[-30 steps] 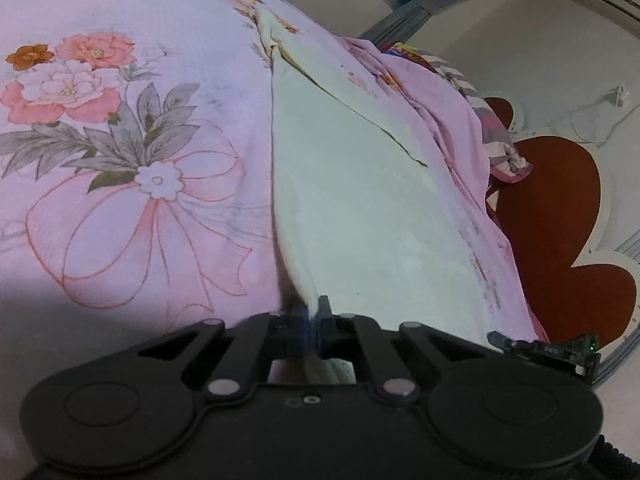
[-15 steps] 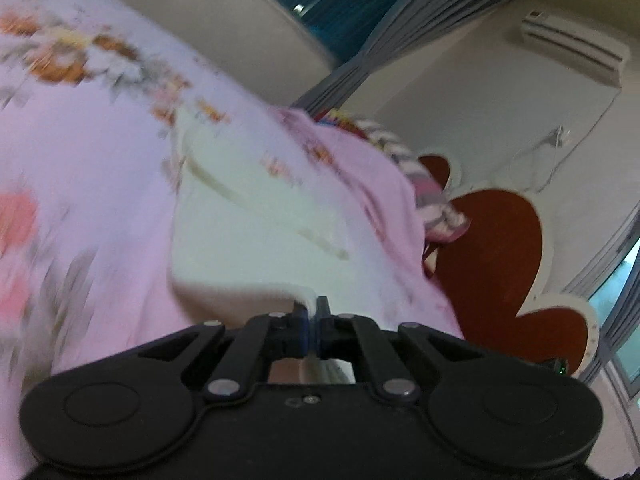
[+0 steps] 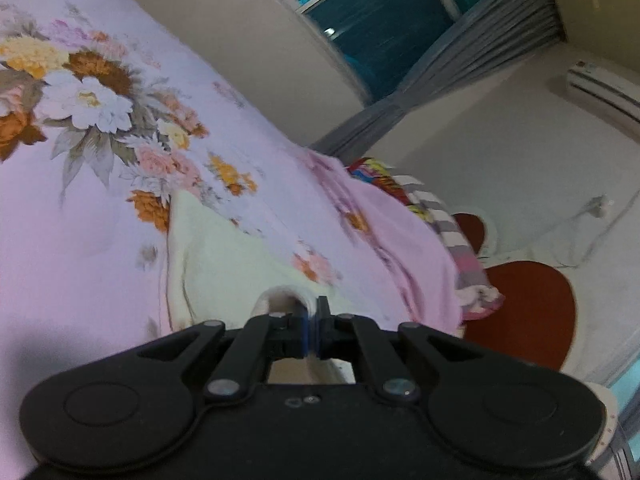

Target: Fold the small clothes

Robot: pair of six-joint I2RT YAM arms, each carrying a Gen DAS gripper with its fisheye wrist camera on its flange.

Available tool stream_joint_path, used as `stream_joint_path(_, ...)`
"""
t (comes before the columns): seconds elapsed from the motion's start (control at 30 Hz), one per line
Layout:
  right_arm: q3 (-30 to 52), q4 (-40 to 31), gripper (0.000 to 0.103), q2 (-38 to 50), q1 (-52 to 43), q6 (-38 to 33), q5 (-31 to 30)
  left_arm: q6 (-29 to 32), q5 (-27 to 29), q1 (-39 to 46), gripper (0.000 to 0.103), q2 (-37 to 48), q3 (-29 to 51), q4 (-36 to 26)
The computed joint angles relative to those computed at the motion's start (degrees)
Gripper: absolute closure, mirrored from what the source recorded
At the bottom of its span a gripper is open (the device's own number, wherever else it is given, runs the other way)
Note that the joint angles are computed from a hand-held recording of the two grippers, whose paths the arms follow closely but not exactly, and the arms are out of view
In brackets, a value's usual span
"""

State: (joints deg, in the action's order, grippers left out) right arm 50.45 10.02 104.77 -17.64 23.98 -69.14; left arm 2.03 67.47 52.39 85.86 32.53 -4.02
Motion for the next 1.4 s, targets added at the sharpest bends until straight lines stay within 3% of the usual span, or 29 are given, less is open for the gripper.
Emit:
stream_joint_path(0.03, 2.0, 3.2, 0.101, 3.3, 1.6, 3.0, 1.5, -4.0, -2.3, -2.5, 0.101, 2.9, 0.5, 5.8)
stream_joint_path(0.1, 6.0, 6.5, 0.101, 8.7, 3.4, 6.3, 3.0, -7.6, -5.7, -5.5, 0.101, 8.4, 2.5, 11.7)
stream_joint_path(0.2, 12.2, 5.3, 0.1, 16.2, 5.3, 6.3, 5.9, -10.9, -10.4, -8.9, 0.101, 16.4, 4.9, 18.0)
stream_joint_path(0.3, 18.1, -2.1, 0.1, 22.4, 5.8, 2.3, 7.7, -9.9, -12.7, -10.3, 0.096, 21.3, 7.0, 17.2)
stream_joint_path(0.37, 17.4, -1.3, 0.1, 23.2, 4.1, 1.9, 4.9, -8.7, -9.5, -8.7, 0.084, 21.0, 5.7, 17.1)
stream_joint_path(0.4, 16.5, -1.9, 0.099, 22.5, 3.1, 0.2, 3.7, -7.5, -8.4, -7.8, 0.084, 19.8, 4.7, 16.5)
stream_joint_path(0.53, 14.7, -9.0, 0.099, 19.6, 0.1, -8.9, -0.2, 2.0, -5.6, -4.7, 0.077, 14.9, 2.6, 6.8)
stream_joint_path(0.67, 14.4, -13.5, 0.098, 18.4, -0.2, -12.1, -1.1, 4.6, -4.9, -3.9, 0.076, 14.2, 2.0, 2.9)
stream_joint_path(0.73, 14.7, -15.9, 0.086, 18.1, 0.1, -14.0, -0.5, 4.6, -4.9, -4.2, 0.076, 14.8, 2.1, 2.1)
stream_joint_path(0.77, 14.9, -17.3, 0.066, 18.1, 0.1, -15.0, -0.4, 4.1, -4.9, -4.5, 0.076, 14.9, 2.1, 2.5)
stream_joint_path(0.8, 14.8, -18.0, 0.057, 18.1, 0.2, -15.8, -0.5, 3.6, -4.7, -4.7, 0.076, 15.1, 2.0, 3.1)
stream_joint_path(0.9, 14.3, -17.1, 0.057, 17.3, 1.6, -16.8, 1.1, 0.7, -5.0, -5.2, 0.078, 16.2, 2.1, 5.9)
stream_joint_path(0.93, 14.5, -17.2, 0.057, 17.3, 1.9, -17.5, 1.6, -1.4, -5.2, -5.6, 0.082, 16.6, 2.0, 8.0)
stream_joint_path(0.97, 14.2, -16.3, 0.063, 17.1, 2.2, -17.3, 1.9, -2.1, -5.2, -5.5, 0.093, 17.2, 2.1, 8.9)
stream_joint_path(1.0, 13.9, -15.5, 0.089, 16.7, 2.5, -17.8, 2.9, -3.3, -5.2, -5.7, 0.098, 17.7, 2.1, 10.3)
stream_joint_path(1.03, 14.8, -17.1, 0.097, 16.7, 3.1, -19.8, 4.0, -4.4, -5.2, -6.0, 0.098, 18.1, 2.2, 11.8)
stream_joint_path(1.17, 11.9, -11.5, 0.099, 14.0, 4.6, -18.7, 4.5, -10.5, -3.9, -6.5, 0.099, 18.1, 1.5, 19.0)
stream_joint_path(1.3, 14.6, -3.4, 0.099, 15.0, 5.8, -10.5, 2.5, -19.7, -3.5, -8.0, 0.099, 19.4, 3.5, 28.1)
stream_joint_path(1.4, 19.9, 2.4, 0.099, 19.4, 8.1, -0.8, 4.8, -26.8, -7.2, -10.6, 0.099, 23.0, 8.3, 32.6)
